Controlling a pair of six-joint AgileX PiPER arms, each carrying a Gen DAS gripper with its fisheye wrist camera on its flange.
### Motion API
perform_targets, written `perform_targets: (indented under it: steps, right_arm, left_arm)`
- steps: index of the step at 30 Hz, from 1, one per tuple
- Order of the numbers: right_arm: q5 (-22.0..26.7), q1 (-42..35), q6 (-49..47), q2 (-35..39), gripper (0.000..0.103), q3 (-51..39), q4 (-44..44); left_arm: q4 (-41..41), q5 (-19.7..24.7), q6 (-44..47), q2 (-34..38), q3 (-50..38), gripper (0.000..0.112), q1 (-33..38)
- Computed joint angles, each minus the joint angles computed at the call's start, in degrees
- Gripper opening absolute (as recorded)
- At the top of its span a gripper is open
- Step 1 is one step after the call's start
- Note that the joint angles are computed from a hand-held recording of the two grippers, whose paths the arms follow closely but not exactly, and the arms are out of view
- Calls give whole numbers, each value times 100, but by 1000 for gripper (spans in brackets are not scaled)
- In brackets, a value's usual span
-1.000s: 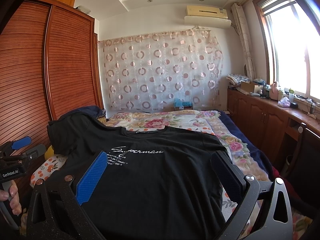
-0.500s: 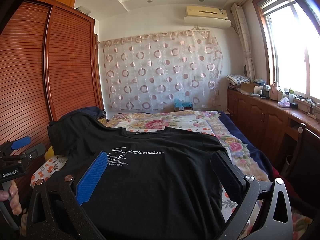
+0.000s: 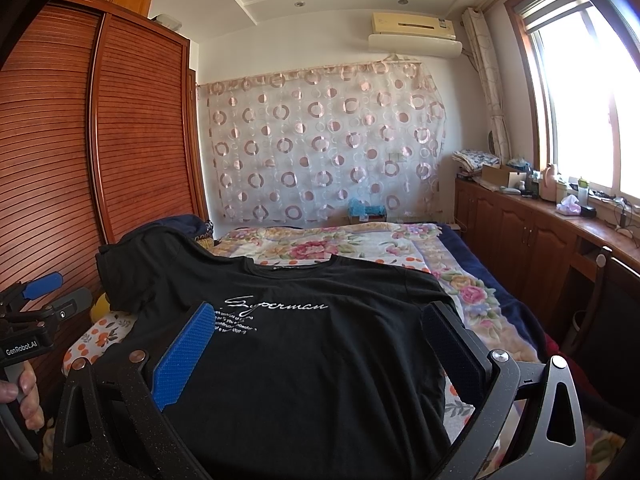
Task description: Fold small clothes
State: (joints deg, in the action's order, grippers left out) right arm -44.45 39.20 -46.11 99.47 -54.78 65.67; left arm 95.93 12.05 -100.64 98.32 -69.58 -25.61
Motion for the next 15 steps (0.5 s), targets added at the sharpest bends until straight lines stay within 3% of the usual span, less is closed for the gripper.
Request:
perform_targets:
  steps: [15]
  right_arm:
    - [1, 4, 49, -5, 103, 25, -39]
  left_arm:
    - [52, 36, -61, 4, 11, 92, -29]
